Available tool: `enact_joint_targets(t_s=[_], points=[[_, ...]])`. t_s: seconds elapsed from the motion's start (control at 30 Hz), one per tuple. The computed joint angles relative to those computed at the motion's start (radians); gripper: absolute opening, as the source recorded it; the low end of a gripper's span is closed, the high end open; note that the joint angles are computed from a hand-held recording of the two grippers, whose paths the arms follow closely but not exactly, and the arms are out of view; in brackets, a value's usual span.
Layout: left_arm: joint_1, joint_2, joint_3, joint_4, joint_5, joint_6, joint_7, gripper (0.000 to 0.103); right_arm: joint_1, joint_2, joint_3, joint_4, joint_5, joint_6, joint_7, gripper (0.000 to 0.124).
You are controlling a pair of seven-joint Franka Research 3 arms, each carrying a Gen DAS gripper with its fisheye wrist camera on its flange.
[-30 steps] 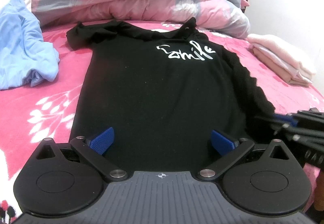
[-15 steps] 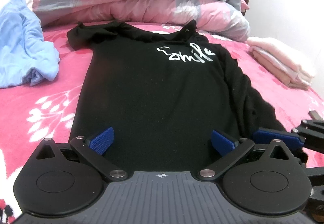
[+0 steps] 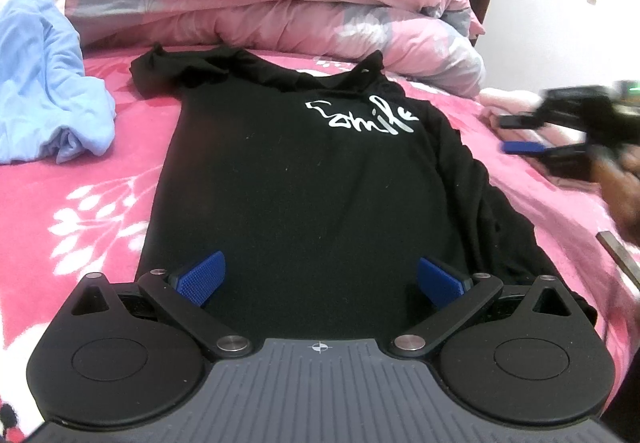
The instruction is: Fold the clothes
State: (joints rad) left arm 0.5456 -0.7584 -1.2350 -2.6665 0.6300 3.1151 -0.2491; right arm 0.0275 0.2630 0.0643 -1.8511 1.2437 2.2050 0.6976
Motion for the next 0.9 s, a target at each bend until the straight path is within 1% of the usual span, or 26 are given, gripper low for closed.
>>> enact_joint_targets(t_s=[0.03, 0.1, 0.13, 0.17, 0.23, 0.27, 0.3, 0.33, 0.37, 0.43, 0.47, 0.53, 0.67, 0.73, 0.8, 0.9], points=[[0.001, -0.003, -0.001, -0.001, 0.001, 0.004, -0.002, 0.103, 0.003, 0.074, -0.004, 0.086, -0.025, -0.027, 0.123, 0.034], [0.006, -0.012, -0.004, -0.005, 0.000, 0.017, -0.005, 0.103, 0.018, 0.193, 0.002, 0.217, -0.072, -0.005, 0.329, 0.035], [0.007, -0.016, -0.004, -0.008, -0.001, 0.024, -0.006, 0.103, 0.028, 0.230, 0.011, 0.256, -0.095, 0.027, 0.364, 0.037], [0.009, -0.022, -0.005, -0.012, -0.004, 0.033, -0.007, 0.103, 0.038, 0.269, 0.017, 0.298, -0.121, 0.057, 0.403, 0.037], [0.015, -0.037, -0.011, -0.019, -0.014, 0.053, -0.011, 0.103, 0.031, 0.316, 0.052, 0.349, -0.128, 0.079, 0.385, 0.037], [0.017, -0.045, -0.013, -0.024, -0.021, 0.063, -0.012, 0.103, 0.044, 0.323, 0.061, 0.358, -0.137, 0.139, 0.393, 0.034], [0.018, -0.052, -0.015, -0.028, -0.027, 0.072, -0.012, 0.103, 0.045, 0.331, 0.073, 0.371, -0.159, 0.154, 0.369, 0.030], [0.020, -0.058, -0.016, -0.032, -0.035, 0.081, -0.011, 0.103, 0.047, 0.336, 0.080, 0.381, -0.191, 0.163, 0.353, 0.019], [0.021, -0.064, -0.018, -0.037, -0.042, 0.090, -0.010, 0.103, 0.050, 0.341, 0.084, 0.393, -0.230, 0.162, 0.348, 0.010], [0.025, -0.078, -0.023, -0.046, -0.059, 0.111, -0.008, 0.103, 0.036, 0.341, 0.101, 0.407, -0.262, 0.156, 0.313, 0.007], [0.027, -0.084, -0.025, -0.051, -0.068, 0.121, -0.005, 0.103, 0.029, 0.337, 0.110, 0.411, -0.262, 0.173, 0.288, 0.006], [0.029, -0.091, -0.028, -0.057, -0.085, 0.135, 0.002, 0.103, 0.023, 0.321, 0.125, 0.420, -0.247, 0.250, 0.220, 0.006], [0.030, -0.094, -0.032, -0.063, -0.110, 0.143, 0.023, 0.103, 0.058, 0.347, 0.109, 0.525, -0.335, 0.389, 0.192, 0.006], [0.029, -0.096, -0.032, -0.066, -0.120, 0.147, 0.030, 0.103, 0.087, 0.373, 0.089, 0.584, -0.422, 0.459, 0.194, 0.006], [0.030, -0.098, -0.034, -0.070, -0.129, 0.153, 0.036, 0.103, 0.114, 0.421, 0.065, 0.667, -0.514, 0.494, 0.240, 0.006], [0.031, -0.093, -0.035, -0.069, -0.137, 0.151, 0.049, 0.103, 0.151, 0.498, 0.021, 0.789, -0.646, 0.519, 0.324, 0.006]])
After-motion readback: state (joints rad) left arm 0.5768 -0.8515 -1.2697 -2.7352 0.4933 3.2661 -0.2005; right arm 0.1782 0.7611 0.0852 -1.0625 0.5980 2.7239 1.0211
